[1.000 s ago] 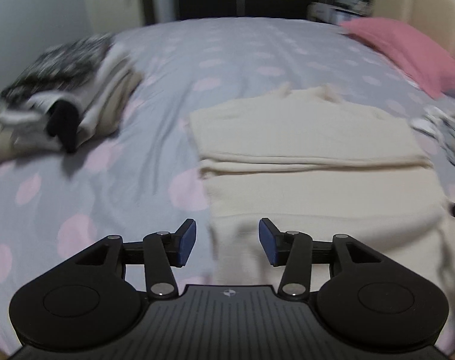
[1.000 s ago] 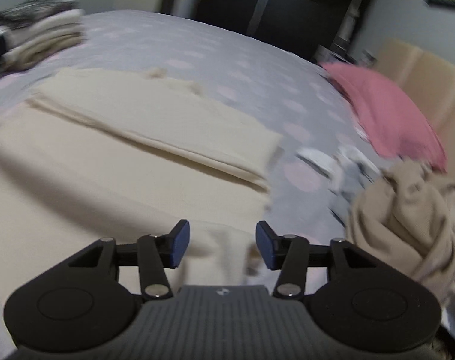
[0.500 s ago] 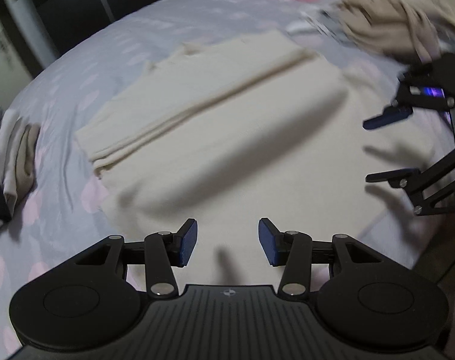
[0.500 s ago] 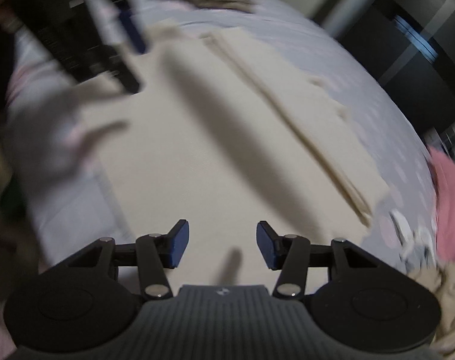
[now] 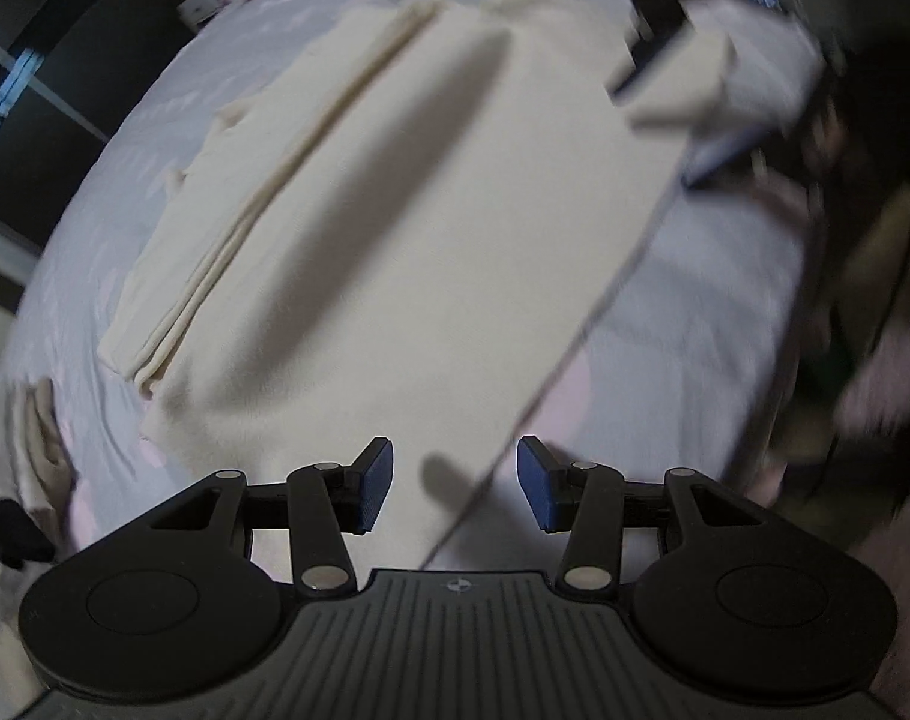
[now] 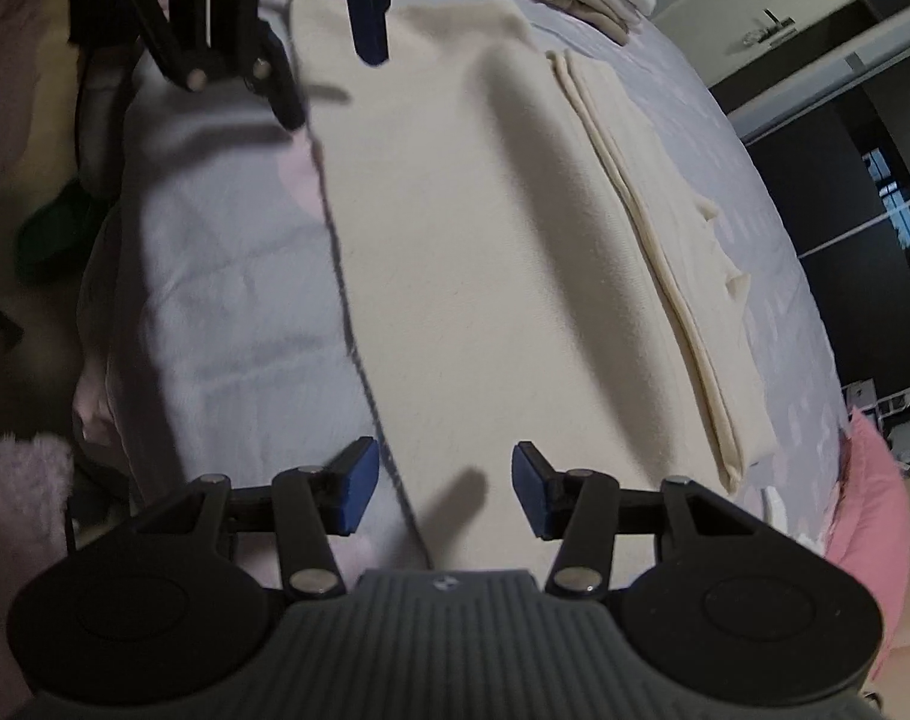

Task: Fold clothes
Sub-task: 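Lift the folded sweater edge with both tools and fold it over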

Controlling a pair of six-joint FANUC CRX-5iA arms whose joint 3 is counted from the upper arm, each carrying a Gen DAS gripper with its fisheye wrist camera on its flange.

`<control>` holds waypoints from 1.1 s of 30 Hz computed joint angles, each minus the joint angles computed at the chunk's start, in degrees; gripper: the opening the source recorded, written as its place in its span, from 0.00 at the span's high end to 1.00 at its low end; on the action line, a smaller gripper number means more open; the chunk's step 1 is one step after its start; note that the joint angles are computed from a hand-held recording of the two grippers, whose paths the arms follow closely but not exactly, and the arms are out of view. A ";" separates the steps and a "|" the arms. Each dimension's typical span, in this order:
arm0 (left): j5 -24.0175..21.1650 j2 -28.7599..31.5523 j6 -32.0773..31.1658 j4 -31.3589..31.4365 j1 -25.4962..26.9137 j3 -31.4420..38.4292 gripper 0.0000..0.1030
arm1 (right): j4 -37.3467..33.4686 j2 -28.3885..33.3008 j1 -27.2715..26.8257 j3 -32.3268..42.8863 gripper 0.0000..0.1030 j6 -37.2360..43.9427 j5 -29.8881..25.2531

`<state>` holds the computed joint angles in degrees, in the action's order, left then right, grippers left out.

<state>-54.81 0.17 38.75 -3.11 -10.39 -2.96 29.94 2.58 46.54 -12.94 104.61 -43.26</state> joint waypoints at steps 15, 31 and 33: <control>-4.42 3.75 18.61 -25.56 -7.15 6.52 0.57 | 20.53 0.88 0.35 -7.82 0.49 -8.32 -4.29; -4.06 3.45 29.30 -15.34 -1.27 9.40 0.94 | 32.00 -0.18 -2.51 -10.69 0.96 -24.77 0.41; -2.30 2.93 32.30 -13.97 -0.18 9.41 0.97 | 38.24 -0.57 -3.91 -12.09 0.96 -31.93 2.27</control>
<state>-57.12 3.10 71.04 -17.08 -10.56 6.45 68.19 2.01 42.63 -25.03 72.68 -40.98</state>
